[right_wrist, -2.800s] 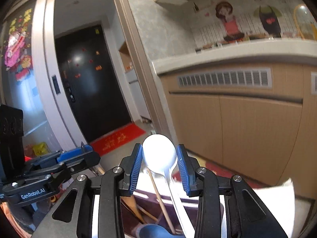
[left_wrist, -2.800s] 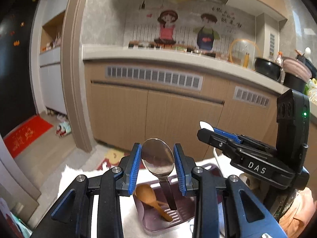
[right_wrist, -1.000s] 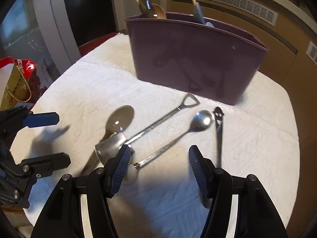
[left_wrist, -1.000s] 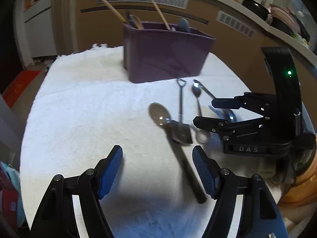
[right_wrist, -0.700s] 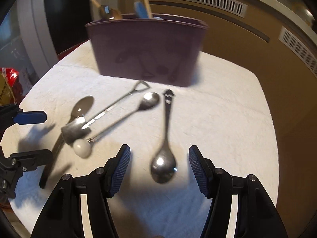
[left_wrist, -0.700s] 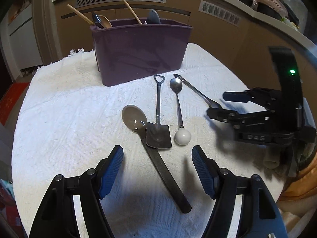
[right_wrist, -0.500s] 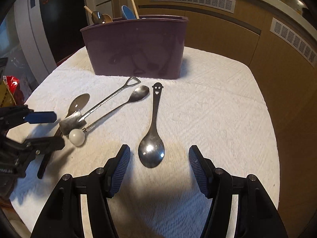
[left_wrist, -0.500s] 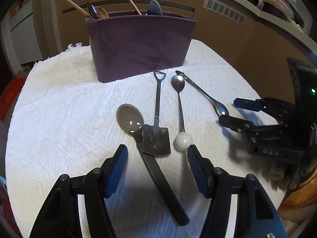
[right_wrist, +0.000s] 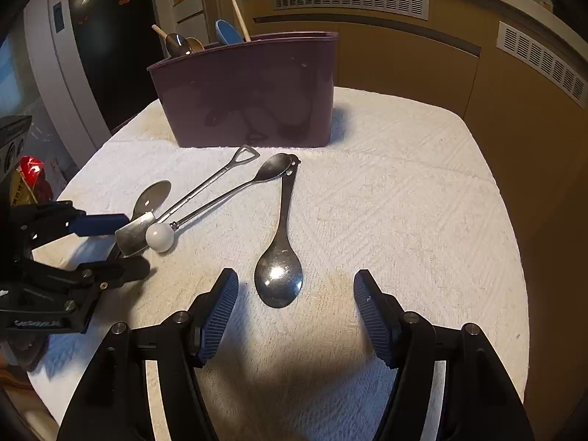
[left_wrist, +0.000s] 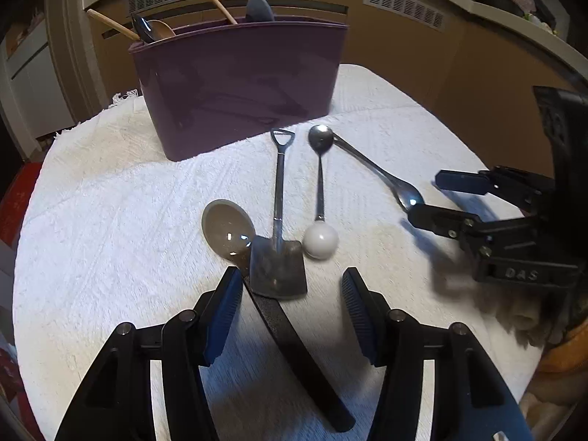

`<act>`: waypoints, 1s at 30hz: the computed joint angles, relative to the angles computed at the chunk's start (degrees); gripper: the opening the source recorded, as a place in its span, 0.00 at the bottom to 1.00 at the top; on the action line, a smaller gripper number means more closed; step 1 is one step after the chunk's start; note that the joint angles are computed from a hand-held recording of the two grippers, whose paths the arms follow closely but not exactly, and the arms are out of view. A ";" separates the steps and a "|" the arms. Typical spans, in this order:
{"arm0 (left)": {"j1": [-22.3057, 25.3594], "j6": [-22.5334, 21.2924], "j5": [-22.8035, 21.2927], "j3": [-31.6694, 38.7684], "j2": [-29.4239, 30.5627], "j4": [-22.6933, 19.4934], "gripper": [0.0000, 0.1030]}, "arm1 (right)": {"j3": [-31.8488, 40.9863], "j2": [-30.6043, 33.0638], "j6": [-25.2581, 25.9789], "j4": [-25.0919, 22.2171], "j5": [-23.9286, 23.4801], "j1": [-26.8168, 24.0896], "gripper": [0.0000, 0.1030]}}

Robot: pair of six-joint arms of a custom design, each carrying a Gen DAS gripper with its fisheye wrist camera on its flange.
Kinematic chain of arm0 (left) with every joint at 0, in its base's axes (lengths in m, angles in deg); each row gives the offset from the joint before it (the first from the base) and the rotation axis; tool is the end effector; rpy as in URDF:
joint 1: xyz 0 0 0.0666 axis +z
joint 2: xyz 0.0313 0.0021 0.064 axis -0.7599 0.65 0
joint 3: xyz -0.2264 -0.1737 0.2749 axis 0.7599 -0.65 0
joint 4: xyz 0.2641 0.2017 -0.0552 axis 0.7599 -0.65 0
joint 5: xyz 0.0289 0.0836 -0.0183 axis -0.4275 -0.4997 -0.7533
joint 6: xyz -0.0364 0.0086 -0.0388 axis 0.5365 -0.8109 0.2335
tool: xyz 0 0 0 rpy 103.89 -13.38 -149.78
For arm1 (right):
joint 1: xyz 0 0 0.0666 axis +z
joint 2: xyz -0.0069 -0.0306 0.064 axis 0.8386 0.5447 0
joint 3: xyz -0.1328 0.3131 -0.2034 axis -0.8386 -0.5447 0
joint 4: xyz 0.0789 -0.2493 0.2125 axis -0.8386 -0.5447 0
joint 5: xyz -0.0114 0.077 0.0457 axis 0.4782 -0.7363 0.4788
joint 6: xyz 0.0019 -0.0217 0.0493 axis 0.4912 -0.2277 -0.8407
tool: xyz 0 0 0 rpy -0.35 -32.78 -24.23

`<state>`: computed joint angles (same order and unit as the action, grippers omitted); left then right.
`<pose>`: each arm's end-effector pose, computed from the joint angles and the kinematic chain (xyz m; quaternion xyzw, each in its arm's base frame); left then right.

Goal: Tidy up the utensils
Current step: 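Move both tools toward the remaining metal spoons on the towel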

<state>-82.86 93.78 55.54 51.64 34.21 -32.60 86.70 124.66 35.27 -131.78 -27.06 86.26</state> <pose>0.2818 -0.1763 0.4691 0.0001 0.9509 -0.0524 0.3051 0.3833 0.2215 0.4492 -0.3200 0.8835 0.1475 0.3086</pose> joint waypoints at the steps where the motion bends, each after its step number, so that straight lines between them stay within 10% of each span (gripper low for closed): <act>1: -0.08 -0.03 0.65 -0.51 -0.57 0.46 0.52 | -0.09 -0.06 -0.06 0.13 0.03 0.01 0.64; 19: -0.16 -3.91 -2.43 -0.28 0.99 3.42 0.42 | -0.69 -0.60 -0.34 0.80 -0.77 -0.36 0.68; 30: -6.46 -26.65 -18.77 -0.33 2.86 2.48 0.45 | -0.59 -0.56 -0.33 0.55 -0.84 -0.35 0.72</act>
